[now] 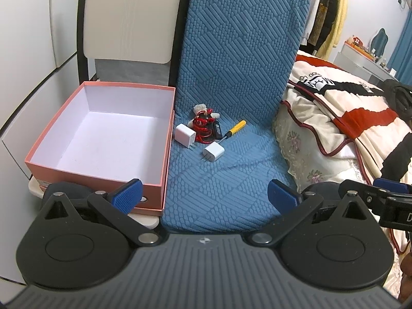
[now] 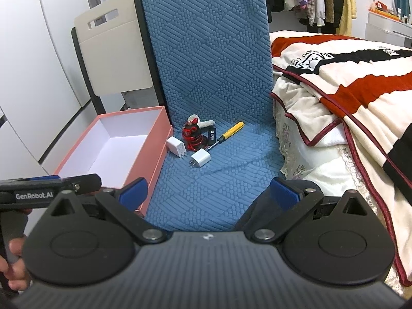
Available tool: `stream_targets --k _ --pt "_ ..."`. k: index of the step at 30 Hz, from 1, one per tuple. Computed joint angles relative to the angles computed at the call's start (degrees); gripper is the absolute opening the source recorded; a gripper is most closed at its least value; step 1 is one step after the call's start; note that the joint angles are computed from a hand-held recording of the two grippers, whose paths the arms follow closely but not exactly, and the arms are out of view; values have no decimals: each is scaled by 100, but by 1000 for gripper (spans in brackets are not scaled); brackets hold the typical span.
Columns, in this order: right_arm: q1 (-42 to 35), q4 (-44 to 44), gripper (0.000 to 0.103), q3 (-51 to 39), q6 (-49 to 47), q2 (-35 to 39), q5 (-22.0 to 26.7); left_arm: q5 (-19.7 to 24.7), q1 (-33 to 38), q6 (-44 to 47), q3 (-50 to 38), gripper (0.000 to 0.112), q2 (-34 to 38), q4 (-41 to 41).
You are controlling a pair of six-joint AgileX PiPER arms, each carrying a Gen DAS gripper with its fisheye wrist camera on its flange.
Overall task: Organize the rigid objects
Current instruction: 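Move both tools toward the objects on the blue seat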
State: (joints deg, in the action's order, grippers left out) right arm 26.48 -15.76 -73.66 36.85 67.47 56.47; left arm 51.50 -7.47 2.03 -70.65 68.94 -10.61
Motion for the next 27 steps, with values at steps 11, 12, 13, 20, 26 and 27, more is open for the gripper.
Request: stream_targets --k 11,12,13,20,26,27 --pt "-157 68 103 160 12 -67 -234 62 -9 4 -151 103 250 26" --pt "-176 71 103 202 19 -87 -254 56 -34 -26 -138 103 255 37" --pt "-199 87 103 253 16 -109 -275 49 -45 -22 -114 103 249 31" --pt "-453 127 103 729 -237 -315 -636 -236 -205 -139 178 103 188 195" --pt "-437 89 103 1068 -97 -399 -918 -508 -330 -224 455 103 206 263" --pt "-384 8 103 1127 29 -407 -945 -565 -320 -184 514 103 209 235"
